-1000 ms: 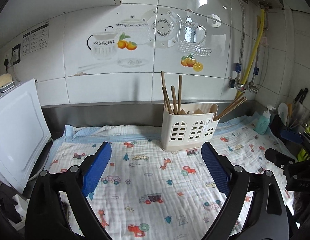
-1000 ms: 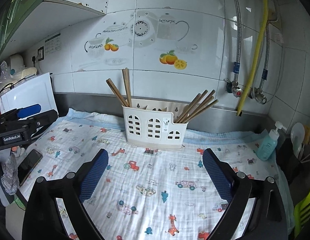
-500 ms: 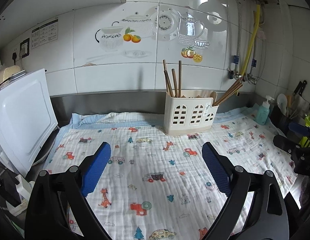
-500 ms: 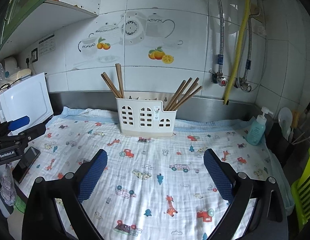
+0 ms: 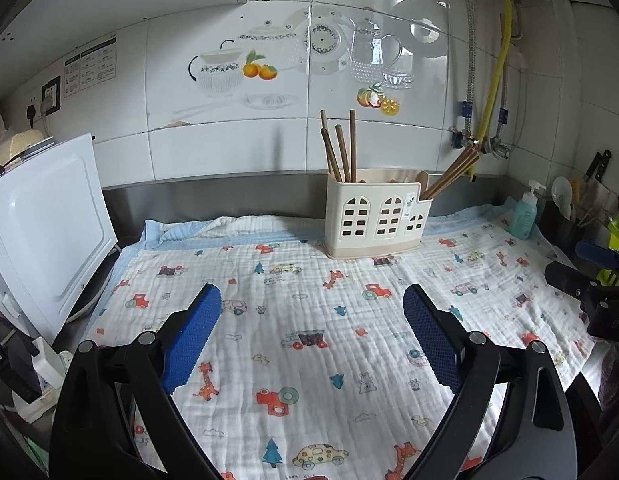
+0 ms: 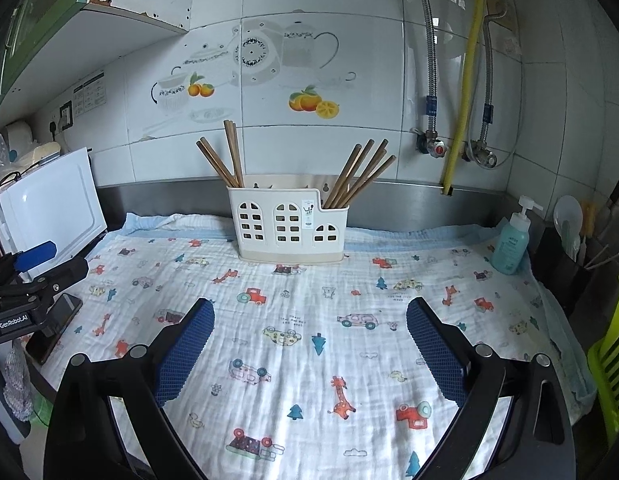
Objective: Organize utensils
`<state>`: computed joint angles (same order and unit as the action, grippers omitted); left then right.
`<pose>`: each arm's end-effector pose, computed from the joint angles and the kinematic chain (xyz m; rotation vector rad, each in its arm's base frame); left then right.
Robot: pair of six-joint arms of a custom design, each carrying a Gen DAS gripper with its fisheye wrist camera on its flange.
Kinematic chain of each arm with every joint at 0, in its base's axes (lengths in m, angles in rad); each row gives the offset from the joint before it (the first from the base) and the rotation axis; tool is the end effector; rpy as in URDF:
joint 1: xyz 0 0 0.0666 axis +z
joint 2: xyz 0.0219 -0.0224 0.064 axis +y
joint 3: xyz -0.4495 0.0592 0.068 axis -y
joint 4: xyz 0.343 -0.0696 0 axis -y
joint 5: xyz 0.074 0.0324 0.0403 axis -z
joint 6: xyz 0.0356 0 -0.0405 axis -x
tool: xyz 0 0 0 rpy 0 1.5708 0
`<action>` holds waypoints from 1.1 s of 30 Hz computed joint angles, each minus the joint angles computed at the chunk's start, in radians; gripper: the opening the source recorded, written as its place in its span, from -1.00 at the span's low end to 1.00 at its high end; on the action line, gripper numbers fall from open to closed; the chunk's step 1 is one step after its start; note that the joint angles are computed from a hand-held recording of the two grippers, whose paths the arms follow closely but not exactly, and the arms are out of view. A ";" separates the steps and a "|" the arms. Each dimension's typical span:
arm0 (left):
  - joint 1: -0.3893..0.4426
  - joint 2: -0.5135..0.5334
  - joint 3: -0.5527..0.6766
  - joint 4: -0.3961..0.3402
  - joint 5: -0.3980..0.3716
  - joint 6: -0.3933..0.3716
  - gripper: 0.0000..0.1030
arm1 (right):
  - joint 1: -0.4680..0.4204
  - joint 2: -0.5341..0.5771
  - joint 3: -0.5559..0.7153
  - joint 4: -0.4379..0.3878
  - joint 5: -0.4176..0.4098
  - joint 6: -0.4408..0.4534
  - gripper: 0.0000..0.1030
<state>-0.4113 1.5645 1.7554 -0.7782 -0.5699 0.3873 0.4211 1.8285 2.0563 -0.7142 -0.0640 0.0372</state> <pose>0.4752 -0.1868 0.5878 -0.2947 2.0373 0.1253 0.5770 0.2605 0.5740 -0.5090 2.0064 0.3029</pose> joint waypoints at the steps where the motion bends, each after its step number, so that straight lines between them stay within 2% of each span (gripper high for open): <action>1: -0.002 0.000 -0.001 -0.001 -0.004 0.000 0.78 | -0.001 -0.001 -0.002 0.001 0.000 0.000 0.83; 15: -0.007 -0.013 -0.033 0.003 0.022 0.031 0.81 | -0.001 -0.004 -0.023 -0.001 -0.005 -0.018 0.84; 33: -0.005 -0.023 -0.051 0.007 0.020 0.039 0.81 | -0.001 -0.003 -0.027 -0.002 -0.005 -0.016 0.85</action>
<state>-0.4162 1.5414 1.7042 -0.7712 -0.5502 0.4267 0.4203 1.8251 2.0292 -0.7160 -0.0686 0.0214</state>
